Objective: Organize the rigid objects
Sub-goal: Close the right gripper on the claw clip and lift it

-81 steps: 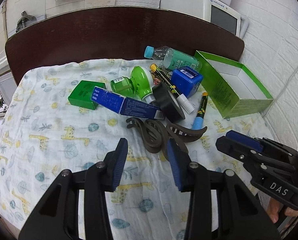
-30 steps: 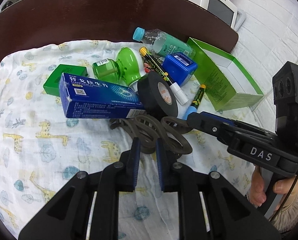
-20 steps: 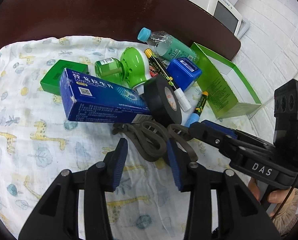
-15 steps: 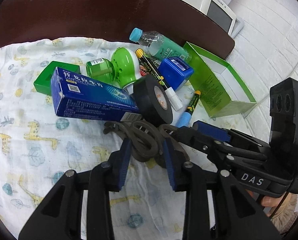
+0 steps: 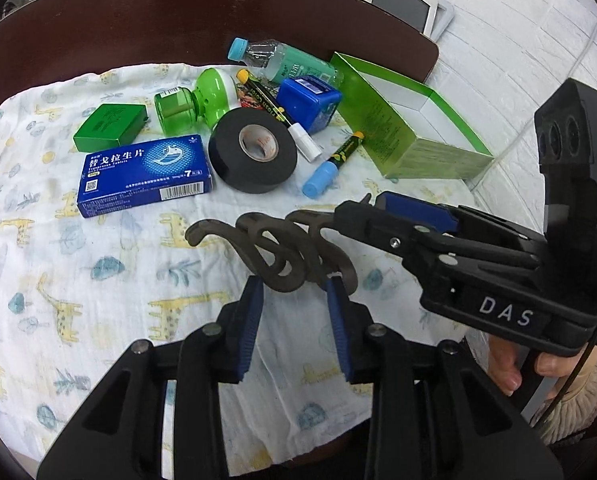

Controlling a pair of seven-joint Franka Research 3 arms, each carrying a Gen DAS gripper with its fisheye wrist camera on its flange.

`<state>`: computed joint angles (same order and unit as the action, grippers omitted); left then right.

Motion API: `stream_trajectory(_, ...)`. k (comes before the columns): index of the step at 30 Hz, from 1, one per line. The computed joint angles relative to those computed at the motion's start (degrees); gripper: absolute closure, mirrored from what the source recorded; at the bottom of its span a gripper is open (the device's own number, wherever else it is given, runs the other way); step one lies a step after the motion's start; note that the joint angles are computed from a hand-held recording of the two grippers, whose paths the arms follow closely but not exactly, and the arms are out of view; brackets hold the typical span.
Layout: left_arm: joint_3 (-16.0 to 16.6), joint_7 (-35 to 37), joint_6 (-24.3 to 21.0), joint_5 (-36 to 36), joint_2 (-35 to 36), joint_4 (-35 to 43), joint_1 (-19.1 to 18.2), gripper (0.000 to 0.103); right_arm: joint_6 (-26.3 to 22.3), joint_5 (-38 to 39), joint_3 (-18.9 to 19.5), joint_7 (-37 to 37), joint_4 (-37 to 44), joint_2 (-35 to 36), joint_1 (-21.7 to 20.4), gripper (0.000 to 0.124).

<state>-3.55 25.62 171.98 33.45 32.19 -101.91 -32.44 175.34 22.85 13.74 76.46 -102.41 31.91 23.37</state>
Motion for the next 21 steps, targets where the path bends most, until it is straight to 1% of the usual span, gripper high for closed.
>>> stream_trajectory(2, -0.15, -0.07, 0.59, -0.2, -0.05, -0.5, 0.14, 0.073, -0.52, 2.27, 4.44, -3.08, -0.42, 0.16, -4.08, 0.072)
stream_trajectory(3, 0.52, -0.84, 0.85, -0.12, -0.2, -0.82, -0.31, 0.073, -1.2, 3.0, 4.76, -3.05, -0.48, 0.11, -4.55, 0.072)
stream_trajectory(5, 2.56, -3.03, 1.09, 0.83, -0.8, -1.52, -1.85, 0.073, -1.54, 4.42, 4.22, -2.5, -0.83, -0.07, -4.43, 0.072)
stream_trajectory(6, 3.56, -4.35, 1.48, 1.44, -1.2, -2.08, -2.46, 0.072, -1.64, 5.63, 5.43, -3.34, -1.04, -0.04, -5.61, 0.072)
stream_trajectory(8, 6.2, -8.0, 2.34, 3.13, -2.15, -3.35, -4.21, 0.071, -2.21, 8.39, 8.83, -6.48, -1.21, 0.18, -8.6, 0.072)
stream_trajectory(9, 7.95, -10.65, 2.25, 4.11, -2.65, -3.83, -5.46, 0.071, -2.3, 9.44, 9.95, -8.19, -1.26, 0.25, -9.44, 0.072)
stream_trajectory(11, 12.69, -17.97, 2.43, 7.45, -3.45, -4.6, -8.82, 0.071, -2.17, 10.18, 9.62, -9.93, -1.26, 0.11, -8.72, 0.072)
stream_trajectory(12, 14.13, -20.21, 2.04, 9.18, -3.66, -4.63, -9.75, 0.071, -2.34, 10.11, 8.73, -9.97, -0.97, 0.14, -7.72, 0.072)
stream_trajectory(13, 14.24, -20.72, 0.55, 10.36, -3.79, -4.32, -9.78, 0.071, -2.63, 10.05, 8.01, -9.99, -0.55, 0.29, -6.93, 0.072)
stream_trajectory(15, 13.44, -20.3, -2.38, 12.61, -3.61, -3.42, -9.15, 0.071, -2.93, 9.93, 7.33, -10.71, 0.14, 0.59, -5.94, 0.073)
stream_trajectory(16, 12.82, -19.87, -2.29, 13.81, -3.45, -3.3, -8.36, 0.071, -2.92, 9.57, 7.02, -11.31, 0.36, 0.74, -5.39, 0.073)
stream_trajectory(19, 9.35, -17.55, 0.02, 15.51, -2.68, -3.44, -4.05, 0.071, -3.12, 8.0, 5.49, -12.35, 1.11, 1.28, -3.53, 0.073)
stream_trajectory(21, 7.11, -15.84, 0.7, 15.49, -1.94, -3.12, -1.39, 0.07, -3.87, 6.23, 2.58, -10.49, 2.07, 1.78, -1.03, 0.073)
